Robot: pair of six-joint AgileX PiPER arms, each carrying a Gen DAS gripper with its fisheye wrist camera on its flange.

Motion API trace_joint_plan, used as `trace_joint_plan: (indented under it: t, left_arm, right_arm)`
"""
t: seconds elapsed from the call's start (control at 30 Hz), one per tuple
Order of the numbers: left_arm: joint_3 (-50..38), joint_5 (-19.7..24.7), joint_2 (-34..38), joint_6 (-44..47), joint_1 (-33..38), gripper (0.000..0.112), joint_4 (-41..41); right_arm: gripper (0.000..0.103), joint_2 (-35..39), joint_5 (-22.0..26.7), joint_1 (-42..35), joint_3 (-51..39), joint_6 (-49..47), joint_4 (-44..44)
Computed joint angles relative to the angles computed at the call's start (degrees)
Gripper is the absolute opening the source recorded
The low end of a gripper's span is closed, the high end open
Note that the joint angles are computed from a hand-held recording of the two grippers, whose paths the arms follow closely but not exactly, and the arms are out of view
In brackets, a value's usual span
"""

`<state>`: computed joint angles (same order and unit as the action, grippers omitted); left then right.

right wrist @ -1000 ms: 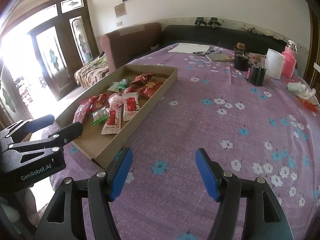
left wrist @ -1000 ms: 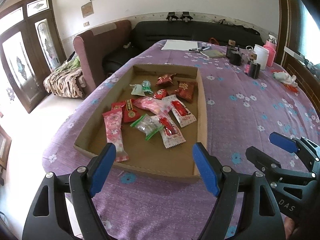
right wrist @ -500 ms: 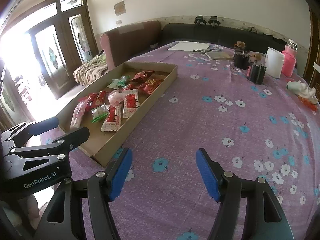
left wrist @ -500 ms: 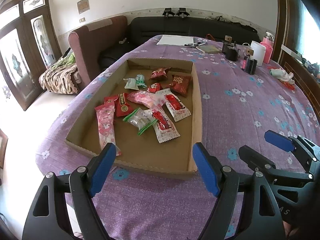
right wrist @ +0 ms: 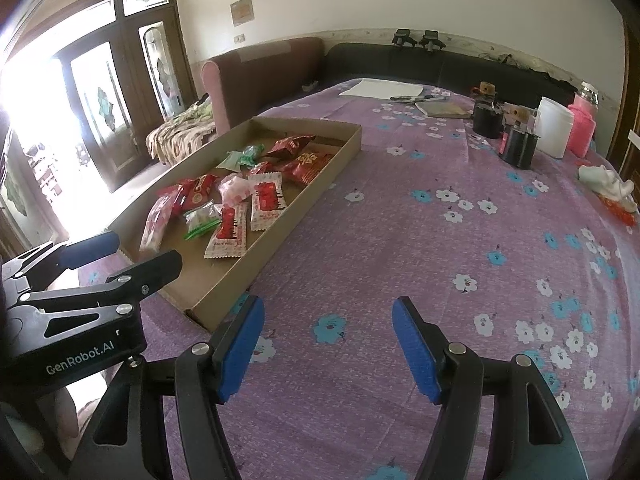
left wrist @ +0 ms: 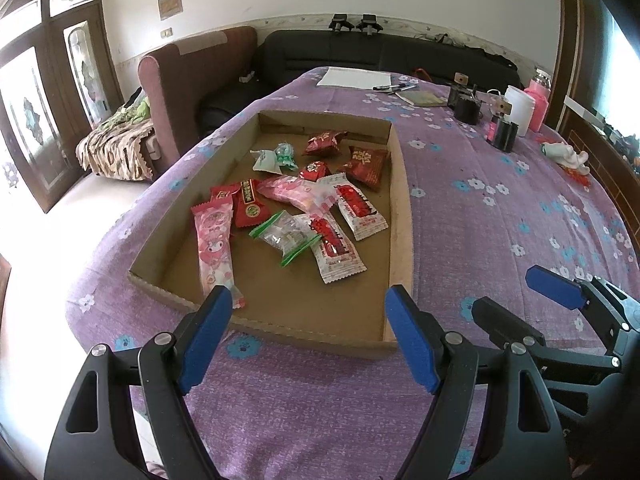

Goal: Organize snacks

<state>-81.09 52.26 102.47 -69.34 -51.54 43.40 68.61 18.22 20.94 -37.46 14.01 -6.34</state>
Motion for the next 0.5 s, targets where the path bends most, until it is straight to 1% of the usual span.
trace_joint_plan:
  t: [0.4, 0.5]
  left_arm:
    - [2.1, -2.0, -1.5, -0.9, 1.0, 0.079, -0.2]
    - [2.8, -2.6, -2.0, -1.6, 1.2, 0.079, 0.1]
  right_arm:
    - [0.069, 0.7, 0.5, 3.6, -0.3, 11.0, -10.4]
    - [0.072, 0.8, 0.5, 4.3, -0.2, 13.6, -12.8]
